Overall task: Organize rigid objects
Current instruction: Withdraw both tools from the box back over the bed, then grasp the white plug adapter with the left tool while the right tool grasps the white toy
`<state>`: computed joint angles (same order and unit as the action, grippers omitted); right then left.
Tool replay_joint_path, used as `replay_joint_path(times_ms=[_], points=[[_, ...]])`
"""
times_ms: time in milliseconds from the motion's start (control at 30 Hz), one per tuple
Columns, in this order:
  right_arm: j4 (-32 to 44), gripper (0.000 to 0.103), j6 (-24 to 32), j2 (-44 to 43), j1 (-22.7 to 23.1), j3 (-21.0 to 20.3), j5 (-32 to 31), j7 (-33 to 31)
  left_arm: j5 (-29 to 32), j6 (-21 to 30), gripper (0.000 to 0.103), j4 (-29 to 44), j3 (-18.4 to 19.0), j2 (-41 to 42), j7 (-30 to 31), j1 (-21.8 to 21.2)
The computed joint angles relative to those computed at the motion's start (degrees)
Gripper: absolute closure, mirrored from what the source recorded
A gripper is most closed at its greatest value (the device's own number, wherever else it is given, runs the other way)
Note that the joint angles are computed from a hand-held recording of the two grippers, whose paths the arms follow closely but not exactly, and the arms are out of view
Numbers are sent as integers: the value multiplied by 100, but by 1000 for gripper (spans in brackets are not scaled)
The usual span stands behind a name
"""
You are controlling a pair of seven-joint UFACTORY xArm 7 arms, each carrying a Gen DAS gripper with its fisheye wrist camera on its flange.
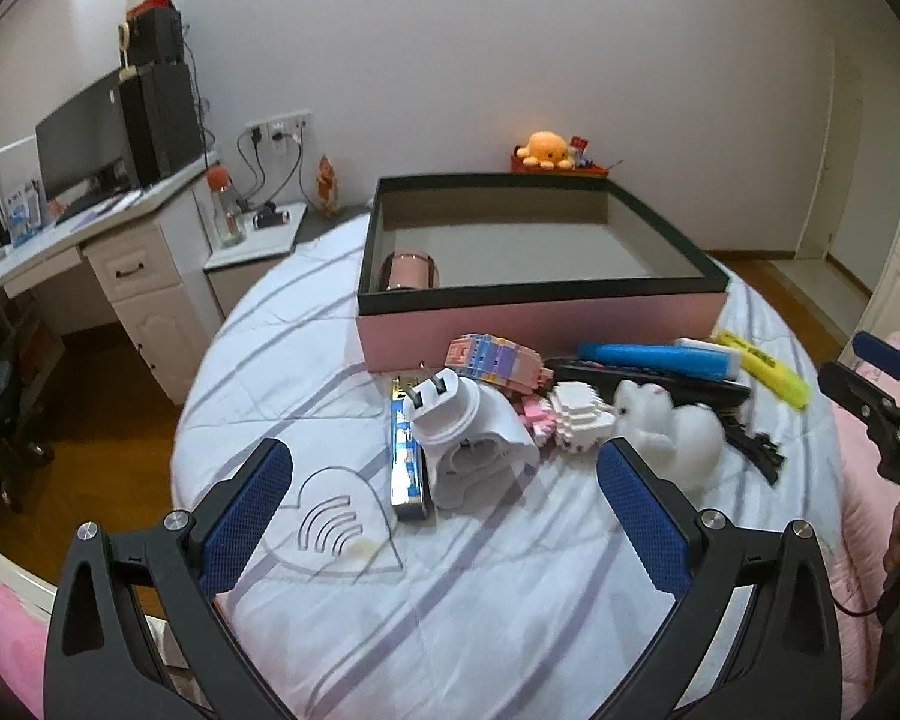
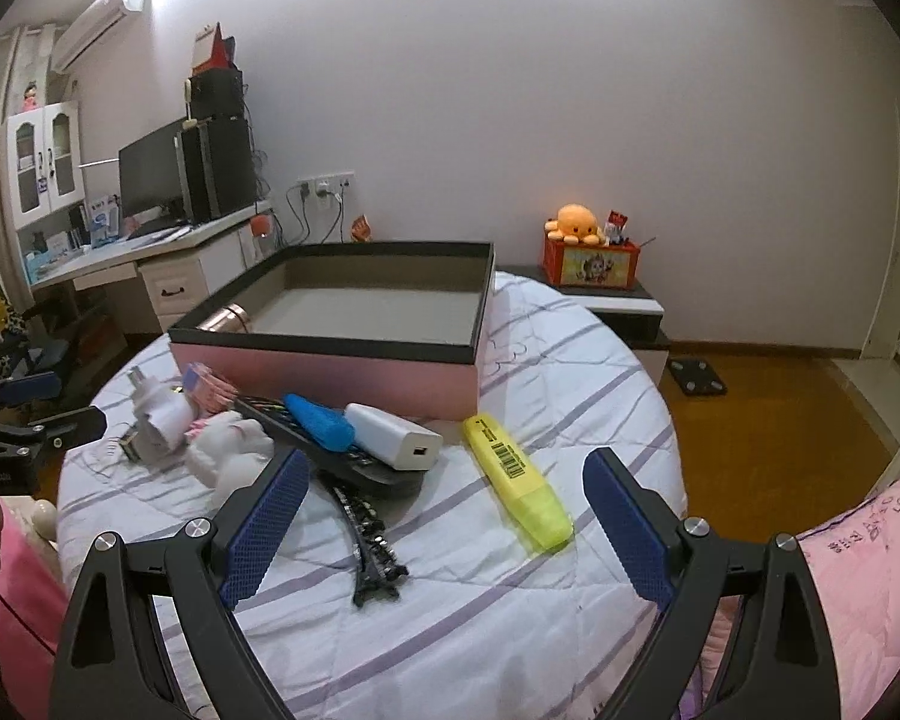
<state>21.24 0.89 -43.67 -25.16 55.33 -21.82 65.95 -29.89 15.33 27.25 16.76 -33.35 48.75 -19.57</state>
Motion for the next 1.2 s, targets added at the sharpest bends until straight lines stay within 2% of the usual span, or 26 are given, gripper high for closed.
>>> replay_joint_path(times_ms=[167,267,333,367,433,467,533,600,700,867,1200], points=[[126,9,-300,425,-603,302,-35,-93,-306,-280,0,300,59,646,82,-308],[170,9,-421,660,-853,403,15,-220,-285,-415,4,423,-99,965,157,-253],[182,9,-482,732,-988,469,81,-290,-233,-527,17,493,-240,1156,114,-158],[187,9,-508,765,-1036,487,111,-332,-270,-459,19,557,-217,1218,141,-177],[199,9,-542,849,-1112,518,168,-425,-570,-158,32,745,-71,1344,314,-296],[217,9,-550,863,-1158,554,200,-456,-678,-82,35,793,-98,1383,392,-268],[211,9,-568,923,-1174,565,250,-534,-925,57,52,877,-145,1460,603,-261],[186,9,-556,941,-1146,559,306,-582,-1016,61,61,854,-304,1459,758,-168],[159,9,-503,976,-1058,490,353,-649,-1035,54,62,778,-536,1390,843,42],[92,9,-413,907,-869,340,392,-636,-898,406,63,613,-633,1054,884,315],[112,9,-309,774,-427,175,302,-480,-247,802,63,-71,-617,40,806,529]])
